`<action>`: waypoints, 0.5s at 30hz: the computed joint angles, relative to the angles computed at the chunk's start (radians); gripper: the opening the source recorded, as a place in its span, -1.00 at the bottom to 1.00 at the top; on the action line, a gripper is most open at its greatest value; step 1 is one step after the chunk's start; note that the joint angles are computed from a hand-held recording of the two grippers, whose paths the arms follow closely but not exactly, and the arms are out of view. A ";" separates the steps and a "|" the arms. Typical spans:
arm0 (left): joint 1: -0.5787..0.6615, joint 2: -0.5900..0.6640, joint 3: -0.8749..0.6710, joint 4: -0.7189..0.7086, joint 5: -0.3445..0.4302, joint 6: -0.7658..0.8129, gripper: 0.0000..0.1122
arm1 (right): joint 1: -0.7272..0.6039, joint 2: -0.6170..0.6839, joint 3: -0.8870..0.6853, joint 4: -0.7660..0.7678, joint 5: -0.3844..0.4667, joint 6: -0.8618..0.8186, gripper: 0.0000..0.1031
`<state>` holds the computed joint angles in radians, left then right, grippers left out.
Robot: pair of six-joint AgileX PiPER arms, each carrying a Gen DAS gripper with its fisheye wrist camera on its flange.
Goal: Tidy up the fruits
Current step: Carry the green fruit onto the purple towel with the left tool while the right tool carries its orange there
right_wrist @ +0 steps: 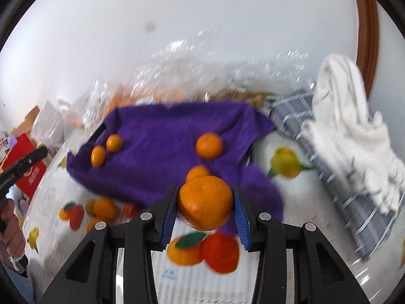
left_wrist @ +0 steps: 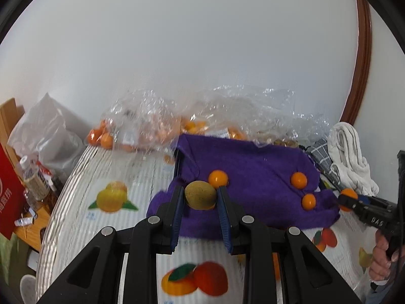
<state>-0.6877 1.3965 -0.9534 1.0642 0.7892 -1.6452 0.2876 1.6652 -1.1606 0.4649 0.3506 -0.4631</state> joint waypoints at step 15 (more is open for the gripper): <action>0.170 0.277 -0.217 -0.094 -0.248 0.092 -0.55 | -0.026 0.247 -0.296 0.051 0.021 0.016 -0.20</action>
